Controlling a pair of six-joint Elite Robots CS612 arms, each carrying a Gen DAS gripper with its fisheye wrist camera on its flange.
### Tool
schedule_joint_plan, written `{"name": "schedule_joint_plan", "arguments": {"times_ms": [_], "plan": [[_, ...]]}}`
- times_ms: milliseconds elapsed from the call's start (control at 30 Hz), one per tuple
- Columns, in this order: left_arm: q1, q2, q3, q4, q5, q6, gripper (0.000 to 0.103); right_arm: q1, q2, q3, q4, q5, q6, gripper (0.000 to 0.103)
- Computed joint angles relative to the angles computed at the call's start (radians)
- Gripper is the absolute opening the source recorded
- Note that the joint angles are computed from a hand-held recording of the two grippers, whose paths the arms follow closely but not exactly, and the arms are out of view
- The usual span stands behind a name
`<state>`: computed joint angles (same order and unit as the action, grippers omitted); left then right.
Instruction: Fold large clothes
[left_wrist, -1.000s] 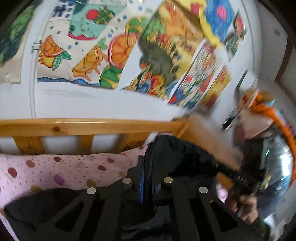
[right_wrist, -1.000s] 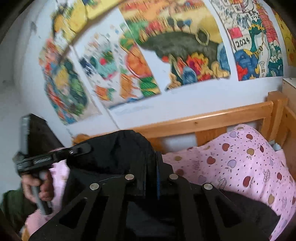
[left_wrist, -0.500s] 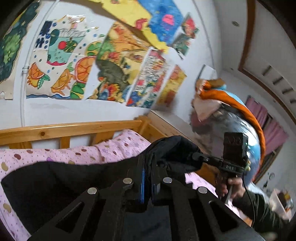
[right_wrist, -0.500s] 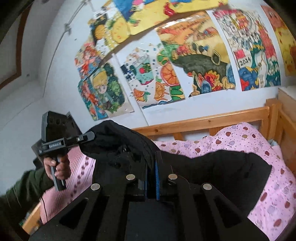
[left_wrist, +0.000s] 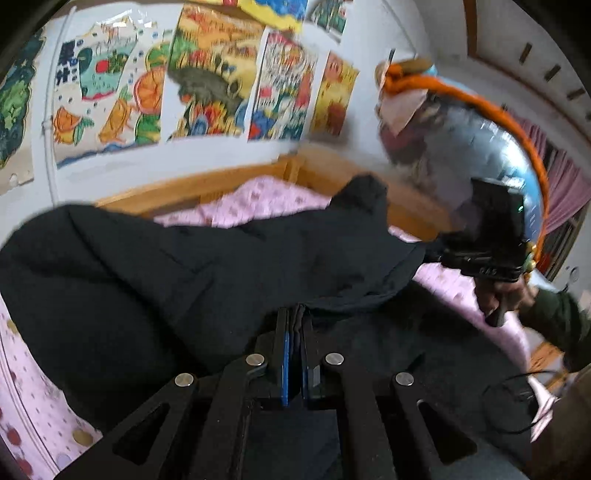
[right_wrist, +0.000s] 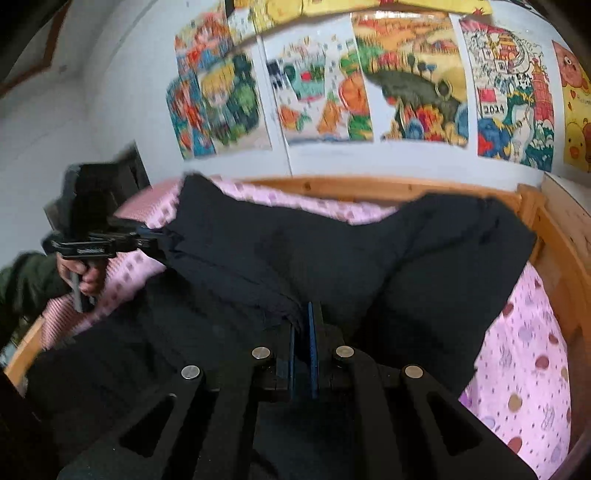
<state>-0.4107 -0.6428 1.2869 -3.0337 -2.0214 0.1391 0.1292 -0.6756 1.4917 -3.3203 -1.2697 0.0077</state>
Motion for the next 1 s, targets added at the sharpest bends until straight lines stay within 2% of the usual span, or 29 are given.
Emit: {"name": "schedule_joint_plan", "arguments": {"times_ms": [200,300,633,767,833,867,967,1000], "plan": [[-0.016,0.038,-0.027,0.008,0.088,-0.036,0.004,0.022,0.042,-0.051,0.070,-0.109,-0.013,0.006],[-0.019,0.062,-0.046,0.010,0.111,-0.046,0.004,0.028,0.063,-0.078,0.096,-0.131,-0.008,0.006],[-0.027,0.117,-0.071,-0.039,0.139,-0.047,0.004,0.028,0.106,-0.138,0.175,-0.133,0.022,0.006],[-0.031,0.104,-0.047,-0.087,0.164,-0.018,0.006,0.030,0.093,-0.108,0.105,-0.132,0.036,0.007],[-0.034,0.090,-0.023,-0.114,0.179,0.005,0.011,0.029,0.079,-0.082,0.060,-0.125,0.041,0.010],[-0.034,0.083,-0.012,-0.124,0.179,0.014,0.013,0.028,0.074,-0.072,0.047,-0.117,0.039,0.015],[-0.028,0.066,0.019,-0.155,0.165,0.003,0.032,0.023,0.057,-0.038,0.016,-0.093,0.041,0.035],[-0.027,0.060,0.031,-0.169,0.167,-0.005,0.044,0.019,0.052,-0.026,-0.003,-0.081,0.044,0.041]]}}
